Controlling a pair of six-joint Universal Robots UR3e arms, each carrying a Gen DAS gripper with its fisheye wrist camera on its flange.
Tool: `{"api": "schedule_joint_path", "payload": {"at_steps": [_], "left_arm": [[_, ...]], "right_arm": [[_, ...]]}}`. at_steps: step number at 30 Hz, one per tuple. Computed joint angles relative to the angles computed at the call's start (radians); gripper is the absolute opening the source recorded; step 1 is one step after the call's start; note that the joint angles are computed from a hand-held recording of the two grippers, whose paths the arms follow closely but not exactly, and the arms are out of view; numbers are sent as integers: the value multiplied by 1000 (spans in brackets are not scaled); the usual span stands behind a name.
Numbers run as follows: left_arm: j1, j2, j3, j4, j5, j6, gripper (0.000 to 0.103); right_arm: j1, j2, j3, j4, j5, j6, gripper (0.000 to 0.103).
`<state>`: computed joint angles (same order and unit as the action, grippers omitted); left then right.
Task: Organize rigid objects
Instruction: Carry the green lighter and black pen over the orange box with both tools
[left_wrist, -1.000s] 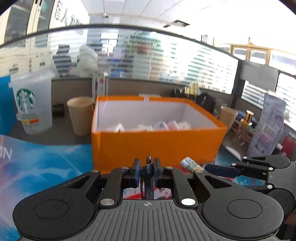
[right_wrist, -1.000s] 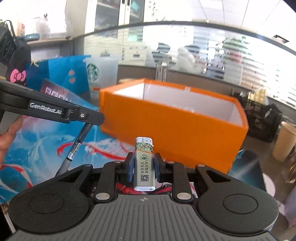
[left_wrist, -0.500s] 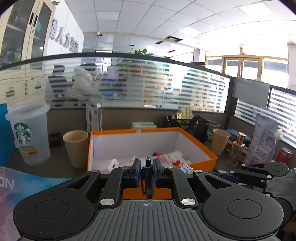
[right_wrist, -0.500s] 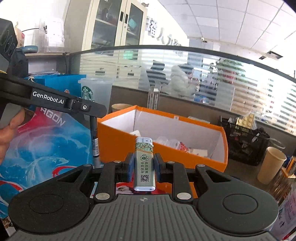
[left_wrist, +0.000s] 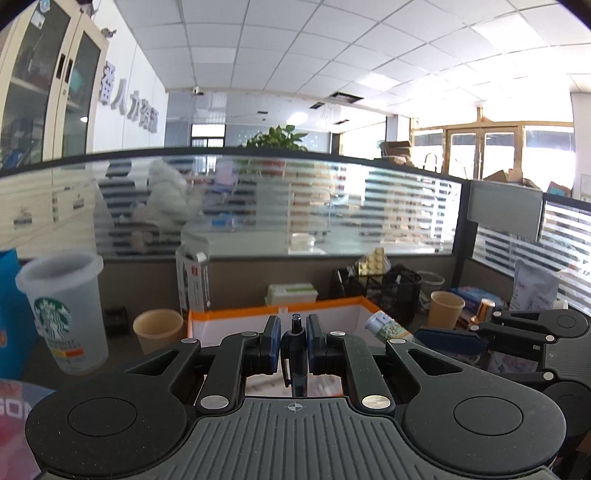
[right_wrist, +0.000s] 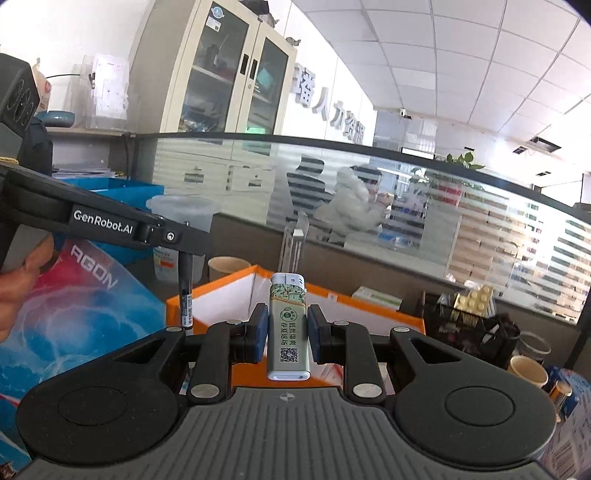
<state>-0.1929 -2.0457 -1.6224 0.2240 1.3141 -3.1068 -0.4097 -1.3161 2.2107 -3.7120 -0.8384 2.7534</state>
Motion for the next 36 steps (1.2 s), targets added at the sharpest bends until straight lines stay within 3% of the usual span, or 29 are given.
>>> {"api": "schedule_joint_path", "payload": {"at_steps": [15,36], "left_arm": [[-2,-87,290,-120,13,4,12],[14,-451,857,-446,31,-14,12]], "right_arm": [[8,76,-215,95,-48,57,21],[88,381,-647,328,-158,85,21]]}}
